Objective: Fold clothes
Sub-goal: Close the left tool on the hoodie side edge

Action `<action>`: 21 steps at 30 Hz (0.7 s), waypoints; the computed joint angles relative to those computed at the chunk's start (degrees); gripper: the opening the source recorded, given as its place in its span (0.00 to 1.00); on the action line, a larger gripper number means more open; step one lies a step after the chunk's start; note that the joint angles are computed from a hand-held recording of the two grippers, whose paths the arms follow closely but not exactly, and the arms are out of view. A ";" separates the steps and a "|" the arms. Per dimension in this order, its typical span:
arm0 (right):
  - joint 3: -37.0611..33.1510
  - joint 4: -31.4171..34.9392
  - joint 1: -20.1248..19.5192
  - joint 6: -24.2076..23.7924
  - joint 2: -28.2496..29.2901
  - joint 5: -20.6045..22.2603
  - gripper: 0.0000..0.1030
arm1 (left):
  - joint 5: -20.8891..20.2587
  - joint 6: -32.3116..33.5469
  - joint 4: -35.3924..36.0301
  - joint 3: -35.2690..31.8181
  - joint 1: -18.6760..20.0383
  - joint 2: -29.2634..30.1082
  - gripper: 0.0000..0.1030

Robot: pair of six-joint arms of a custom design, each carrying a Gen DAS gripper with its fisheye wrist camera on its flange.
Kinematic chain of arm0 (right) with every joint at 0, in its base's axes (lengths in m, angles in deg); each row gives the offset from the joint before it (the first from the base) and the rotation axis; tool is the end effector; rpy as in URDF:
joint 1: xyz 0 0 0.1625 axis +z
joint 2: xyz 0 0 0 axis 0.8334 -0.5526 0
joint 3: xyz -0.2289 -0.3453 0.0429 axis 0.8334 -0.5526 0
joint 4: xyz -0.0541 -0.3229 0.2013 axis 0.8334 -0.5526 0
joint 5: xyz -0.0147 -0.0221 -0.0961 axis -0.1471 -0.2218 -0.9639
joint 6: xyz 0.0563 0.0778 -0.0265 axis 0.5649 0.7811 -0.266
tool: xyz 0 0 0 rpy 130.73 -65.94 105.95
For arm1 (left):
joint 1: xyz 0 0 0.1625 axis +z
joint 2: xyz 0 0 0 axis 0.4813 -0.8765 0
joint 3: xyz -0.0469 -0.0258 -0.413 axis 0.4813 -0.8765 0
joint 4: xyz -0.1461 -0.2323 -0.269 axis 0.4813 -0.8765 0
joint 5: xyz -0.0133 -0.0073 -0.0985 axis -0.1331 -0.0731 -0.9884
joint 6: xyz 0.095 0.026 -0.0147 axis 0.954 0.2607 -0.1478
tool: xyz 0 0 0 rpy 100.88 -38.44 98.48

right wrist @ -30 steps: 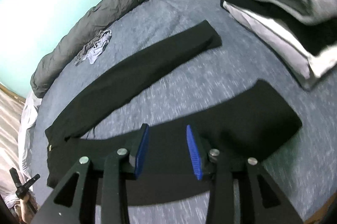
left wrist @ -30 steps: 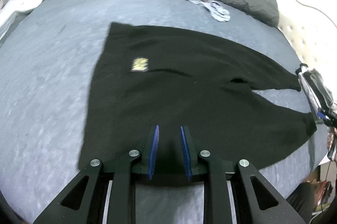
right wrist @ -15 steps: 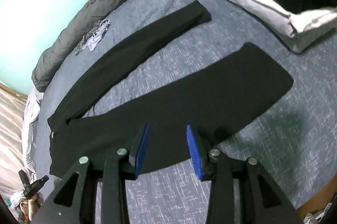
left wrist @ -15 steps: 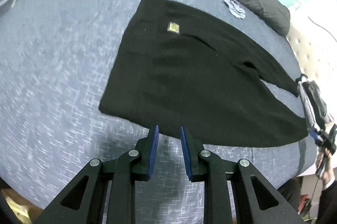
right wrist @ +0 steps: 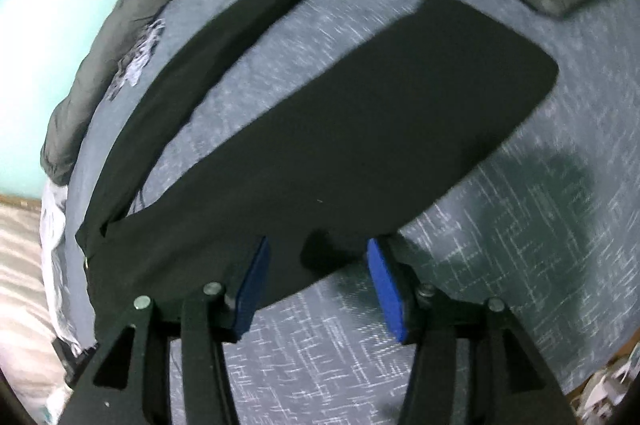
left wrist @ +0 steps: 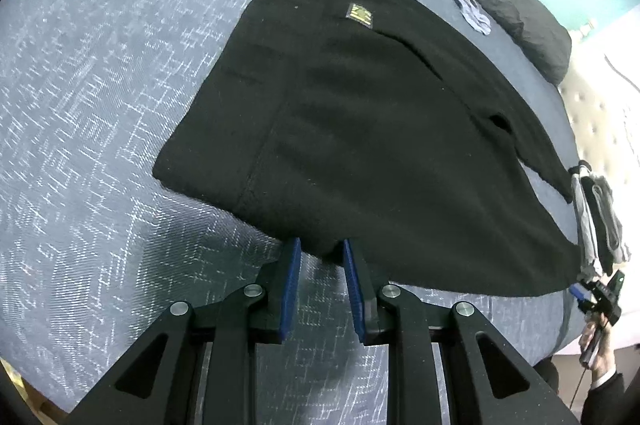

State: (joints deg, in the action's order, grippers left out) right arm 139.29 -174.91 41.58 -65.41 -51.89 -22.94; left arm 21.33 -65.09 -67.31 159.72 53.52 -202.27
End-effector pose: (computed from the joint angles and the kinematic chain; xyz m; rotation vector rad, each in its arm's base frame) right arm 0.1747 -0.5355 0.1569 -0.0208 -2.7885 0.3783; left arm 0.1508 -0.3022 0.4642 -0.5684 2.5124 -0.8493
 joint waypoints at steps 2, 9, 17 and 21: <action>0.27 0.09 -0.86 0.79 -0.15 0.71 0.50 | -0.20 0.33 -1.08 0.28 0.31 0.15 0.30; 0.62 -1.77 -2.08 2.22 0.05 2.54 0.50 | -1.33 1.33 -5.19 0.75 1.09 0.87 0.32; 0.17 -2.71 -2.39 4.55 0.33 3.24 0.51 | -4.32 1.31 -10.02 1.15 3.73 0.38 0.33; -0.10 -2.65 -2.44 4.28 0.52 3.16 0.51 | -6.83 1.37 -12.19 1.34 5.70 -0.51 0.40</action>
